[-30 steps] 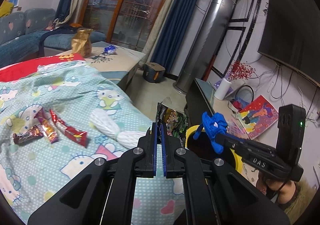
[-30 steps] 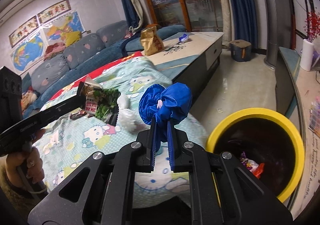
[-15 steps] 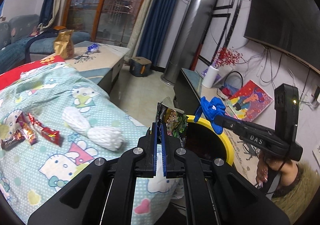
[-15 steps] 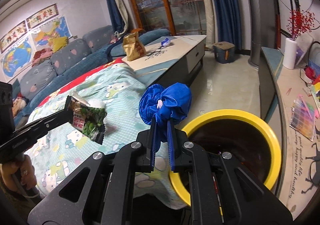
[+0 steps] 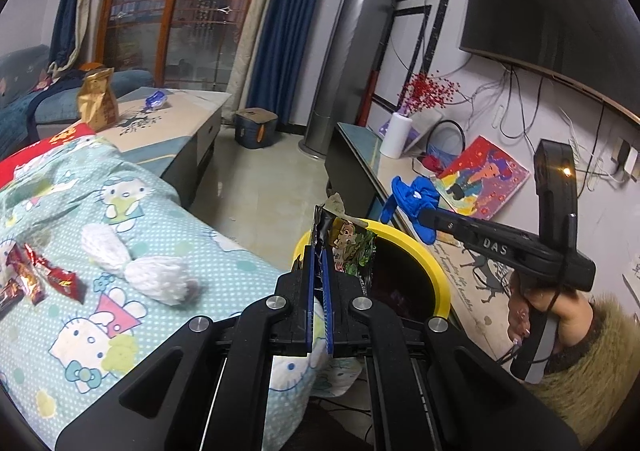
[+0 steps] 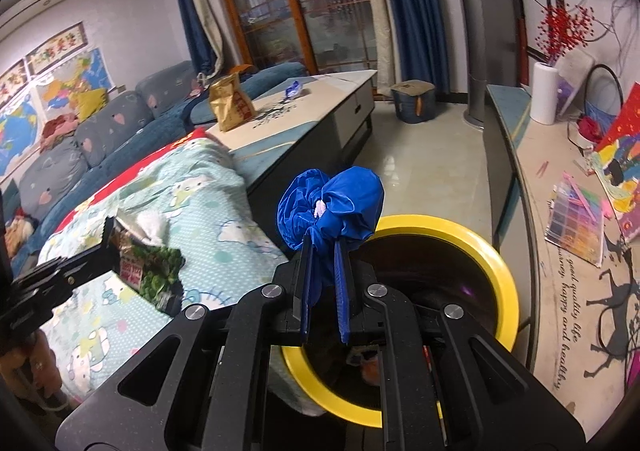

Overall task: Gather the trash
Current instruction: 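Carry the snack packet and blue bag over the yellow bin with both tools, then open both tools to drop the snack packet and blue bag into the bin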

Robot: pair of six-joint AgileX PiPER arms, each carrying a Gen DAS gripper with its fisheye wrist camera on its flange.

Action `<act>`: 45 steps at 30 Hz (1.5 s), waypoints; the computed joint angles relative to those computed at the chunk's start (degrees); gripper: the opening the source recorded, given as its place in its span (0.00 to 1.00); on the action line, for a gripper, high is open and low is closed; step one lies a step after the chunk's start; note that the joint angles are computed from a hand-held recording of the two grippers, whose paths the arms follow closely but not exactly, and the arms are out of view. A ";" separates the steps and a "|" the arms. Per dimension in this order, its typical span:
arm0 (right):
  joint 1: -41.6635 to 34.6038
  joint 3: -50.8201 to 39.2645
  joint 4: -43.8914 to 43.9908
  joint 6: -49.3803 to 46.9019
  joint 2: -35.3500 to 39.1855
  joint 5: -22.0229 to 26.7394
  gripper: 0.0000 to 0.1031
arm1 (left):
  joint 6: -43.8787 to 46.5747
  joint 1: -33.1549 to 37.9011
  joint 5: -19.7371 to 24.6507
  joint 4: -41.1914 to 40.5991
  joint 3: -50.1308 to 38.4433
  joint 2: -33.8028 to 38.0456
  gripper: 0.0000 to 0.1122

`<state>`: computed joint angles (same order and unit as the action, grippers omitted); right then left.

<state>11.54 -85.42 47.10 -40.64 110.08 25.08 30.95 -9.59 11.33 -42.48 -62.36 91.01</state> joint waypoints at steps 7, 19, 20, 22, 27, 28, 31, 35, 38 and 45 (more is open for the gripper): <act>-1.95 -1.04 -0.86 1.39 1.29 0.44 0.06 | -5.52 -3.19 -0.50 6.20 -1.79 2.21 0.04; -4.85 -1.57 -1.67 2.40 3.08 1.37 0.06 | -10.34 -6.82 -0.73 11.18 -4.42 6.93 0.04; -4.76 -1.49 -2.27 3.07 2.99 1.37 0.06 | -10.33 -7.03 -0.71 11.18 -4.67 7.33 0.04; -5.06 -1.86 -2.78 3.70 3.60 1.75 0.06 | -10.72 -7.38 -0.16 11.63 -5.65 8.32 0.04; -5.60 -2.32 -3.69 4.63 4.56 2.26 0.06 | -11.36 -8.24 0.33 12.45 -7.10 10.34 0.04; -5.70 -2.50 -3.79 4.73 4.79 2.40 0.06 | -11.36 -8.40 0.34 12.44 -7.25 10.67 0.04; -6.02 -2.90 -3.95 5.01 5.50 2.73 0.06 | -11.76 -8.85 0.63 12.95 -8.06 11.83 0.04; -6.27 -3.44 -4.46 5.55 6.39 3.12 0.06 | -12.47 -9.33 1.25 13.72 -9.48 13.60 0.04; -6.42 -3.79 -4.60 5.78 6.96 3.36 0.06 | -11.97 -9.66 2.00 13.14 -10.77 15.27 0.04; -6.60 -4.31 -5.50 7.17 7.77 3.80 0.06 | -12.08 -10.13 4.20 12.70 -14.52 19.43 0.04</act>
<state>4.93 -89.73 41.59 -33.47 117.84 28.88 18.88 -19.72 15.53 -29.78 -76.88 110.44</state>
